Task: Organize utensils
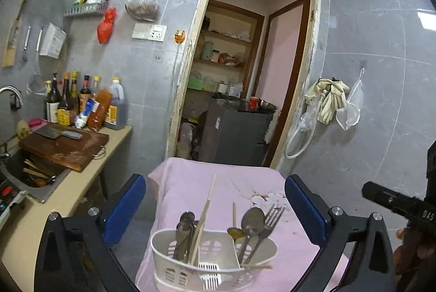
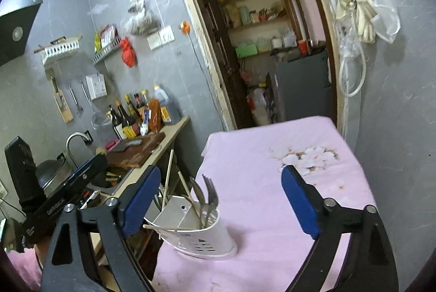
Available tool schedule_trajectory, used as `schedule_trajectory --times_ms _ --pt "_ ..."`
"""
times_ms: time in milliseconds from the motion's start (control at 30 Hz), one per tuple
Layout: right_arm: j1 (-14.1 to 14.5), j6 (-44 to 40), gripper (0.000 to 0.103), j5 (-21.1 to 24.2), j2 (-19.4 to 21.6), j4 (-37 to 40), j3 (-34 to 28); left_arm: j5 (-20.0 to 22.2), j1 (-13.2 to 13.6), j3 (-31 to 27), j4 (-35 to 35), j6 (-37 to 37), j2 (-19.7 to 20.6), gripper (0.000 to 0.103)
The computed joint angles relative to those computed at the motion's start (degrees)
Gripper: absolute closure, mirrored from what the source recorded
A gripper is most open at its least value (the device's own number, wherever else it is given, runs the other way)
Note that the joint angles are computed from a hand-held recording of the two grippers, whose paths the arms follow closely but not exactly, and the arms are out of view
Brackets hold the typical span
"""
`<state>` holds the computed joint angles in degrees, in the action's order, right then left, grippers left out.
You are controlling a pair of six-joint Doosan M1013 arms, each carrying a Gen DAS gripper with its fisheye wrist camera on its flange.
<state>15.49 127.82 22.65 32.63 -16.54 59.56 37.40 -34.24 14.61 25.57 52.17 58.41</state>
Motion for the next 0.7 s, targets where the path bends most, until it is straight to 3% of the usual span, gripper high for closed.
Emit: schedule_trajectory --times_ms 167,400,700 --pt "-0.3 2.76 0.003 -2.61 -3.58 -5.21 5.36 1.21 -2.09 6.56 7.81 -5.95 -3.8 0.0" --pt "0.17 12.97 0.002 -5.39 -8.19 -20.85 13.12 4.88 -4.77 14.37 15.45 -13.3 -8.22 0.0" --pt "0.8 15.36 0.001 -3.85 -11.26 -24.52 18.32 7.61 -6.19 21.64 18.53 -16.23 -11.82 0.0"
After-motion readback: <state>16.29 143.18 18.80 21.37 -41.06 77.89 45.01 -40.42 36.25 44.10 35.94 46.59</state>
